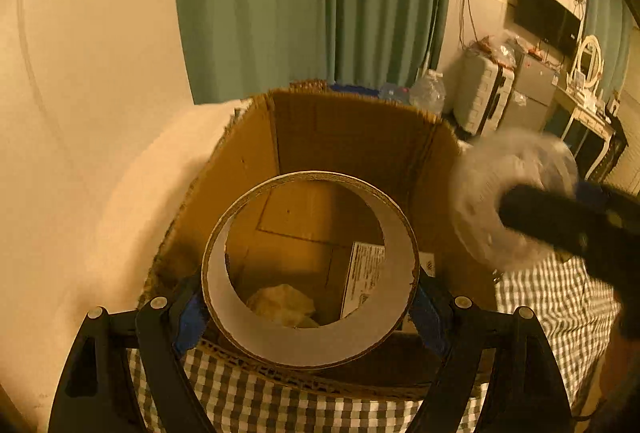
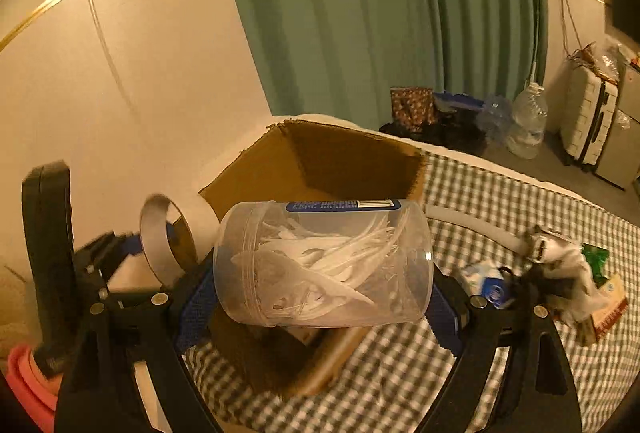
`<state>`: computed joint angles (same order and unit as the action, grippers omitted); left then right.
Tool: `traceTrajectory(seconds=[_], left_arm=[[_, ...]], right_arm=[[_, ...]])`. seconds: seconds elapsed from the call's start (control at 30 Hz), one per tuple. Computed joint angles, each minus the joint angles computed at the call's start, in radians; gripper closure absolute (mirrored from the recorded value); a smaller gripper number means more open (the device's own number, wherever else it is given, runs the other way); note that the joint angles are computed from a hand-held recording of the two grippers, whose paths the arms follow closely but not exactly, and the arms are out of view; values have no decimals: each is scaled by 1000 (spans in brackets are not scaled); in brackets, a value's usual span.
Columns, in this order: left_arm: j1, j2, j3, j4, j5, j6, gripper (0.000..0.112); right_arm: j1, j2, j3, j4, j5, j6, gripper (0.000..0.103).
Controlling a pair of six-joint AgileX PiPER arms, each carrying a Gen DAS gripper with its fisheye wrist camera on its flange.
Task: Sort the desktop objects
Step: 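Carry the tape roll and clear jar into the cardboard box and release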
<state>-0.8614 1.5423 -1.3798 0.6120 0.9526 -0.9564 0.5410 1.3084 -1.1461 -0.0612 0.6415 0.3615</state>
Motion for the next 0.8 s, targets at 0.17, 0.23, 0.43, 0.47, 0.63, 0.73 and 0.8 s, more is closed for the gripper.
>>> traceTrajectory(seconds=[0.17, 0.23, 0.43, 0.47, 0.63, 0.73, 0.8], left_arm=[[15, 37, -15, -40, 42, 43, 14], [18, 27, -1, -52, 30, 40, 13], [-38, 15, -29, -24, 97, -2, 13], [-55, 11, -37, -17, 115, -13, 12], [-156, 13, -98, 15, 195, -79, 12], [-208, 39, -153, 23, 216, -110, 10], [-248, 73, -207, 31, 240, -120, 10]], right_arm=[[-65, 41, -13, 95, -61, -18, 13], [-75, 25, -13, 136, -69, -17, 12], [-113, -80, 44, 87, -43, 19, 12], [-123, -101, 56, 90, -34, 18, 12], [-233, -267, 132, 72, 44, 4, 12], [-320, -386, 182, 37, 96, -30, 12], [-417, -445, 195, 63, 137, -107, 12]])
